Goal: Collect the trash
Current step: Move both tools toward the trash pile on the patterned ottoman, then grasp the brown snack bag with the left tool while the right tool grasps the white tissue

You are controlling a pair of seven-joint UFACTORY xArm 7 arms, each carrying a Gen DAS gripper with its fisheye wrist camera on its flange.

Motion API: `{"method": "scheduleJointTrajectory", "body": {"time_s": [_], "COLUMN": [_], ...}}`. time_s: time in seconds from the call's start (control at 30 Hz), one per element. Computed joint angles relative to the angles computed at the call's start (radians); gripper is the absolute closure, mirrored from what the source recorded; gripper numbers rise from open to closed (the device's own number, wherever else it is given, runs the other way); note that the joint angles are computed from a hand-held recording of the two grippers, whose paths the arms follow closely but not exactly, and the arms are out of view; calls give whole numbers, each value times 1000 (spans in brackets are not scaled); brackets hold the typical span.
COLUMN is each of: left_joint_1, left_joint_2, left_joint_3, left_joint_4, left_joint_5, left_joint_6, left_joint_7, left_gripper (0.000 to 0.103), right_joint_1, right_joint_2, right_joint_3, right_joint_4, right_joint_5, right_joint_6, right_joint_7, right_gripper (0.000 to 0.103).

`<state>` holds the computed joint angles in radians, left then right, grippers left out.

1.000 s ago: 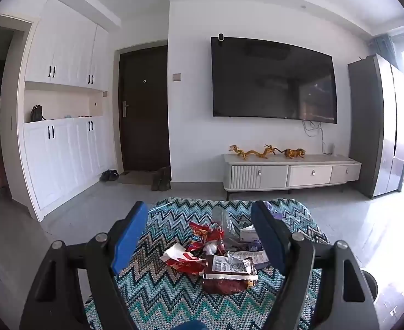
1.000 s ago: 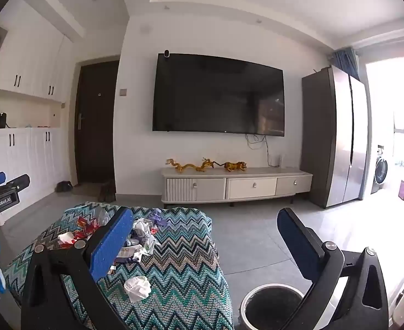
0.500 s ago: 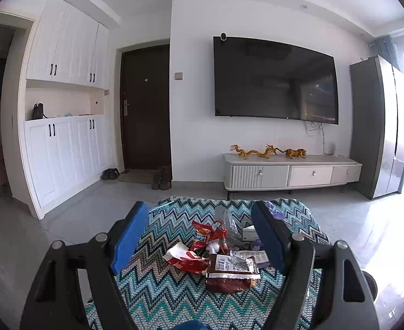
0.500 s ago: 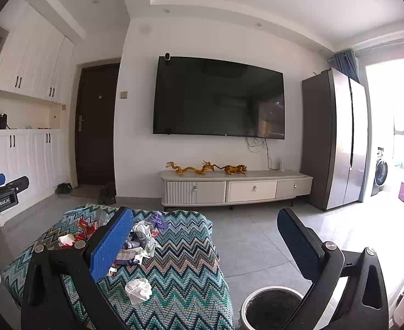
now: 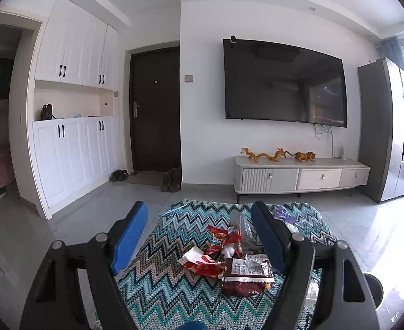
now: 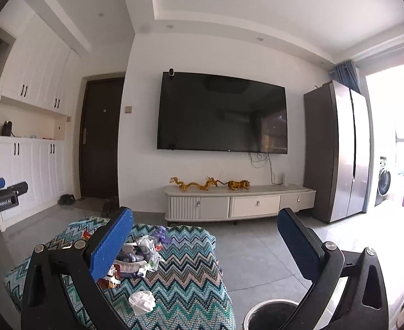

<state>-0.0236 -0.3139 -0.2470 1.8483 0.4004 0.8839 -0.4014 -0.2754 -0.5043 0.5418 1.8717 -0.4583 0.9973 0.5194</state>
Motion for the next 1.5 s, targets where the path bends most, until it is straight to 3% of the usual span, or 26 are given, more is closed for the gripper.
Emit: {"method": "scheduleJointTrajectory", "body": {"time_s": [0.37,0.53,0.9,1.1,1.3,1.5], "left_joint_1": [12,-3,-60,-86,-108,-119], "left_joint_2": [-19,-20,53,123,155,227], "left_joint_3": [-20,-3,36,102,168,181], "left_joint_4": [-33,-48,2,34,1,29], "left_joint_5": [39,2,-92,-195,-363,-485], "left_joint_6": [-17,-31,76,183,261,338], "left_joint_7": [-13,1,107,161,296,377], "left_gripper": [26,26,26,26,26,26], "right_joint_1": [25,51,157,293,425,520], "right_joint_2": [-9,19,120,193,268,321], "right_joint_3": [-19,-10,-13,-84,-193,-292], "right_joint_4": [-36,-26,12,-2,-22,-56], "right_joint_5": [20,12,15,75,232,340], "right_joint_6": [-10,11,75,112,162,173], "right_joint_7": [44,-4,36,-29,-103,-171], "right_gripper": [0,0,0,0,0,0]}}
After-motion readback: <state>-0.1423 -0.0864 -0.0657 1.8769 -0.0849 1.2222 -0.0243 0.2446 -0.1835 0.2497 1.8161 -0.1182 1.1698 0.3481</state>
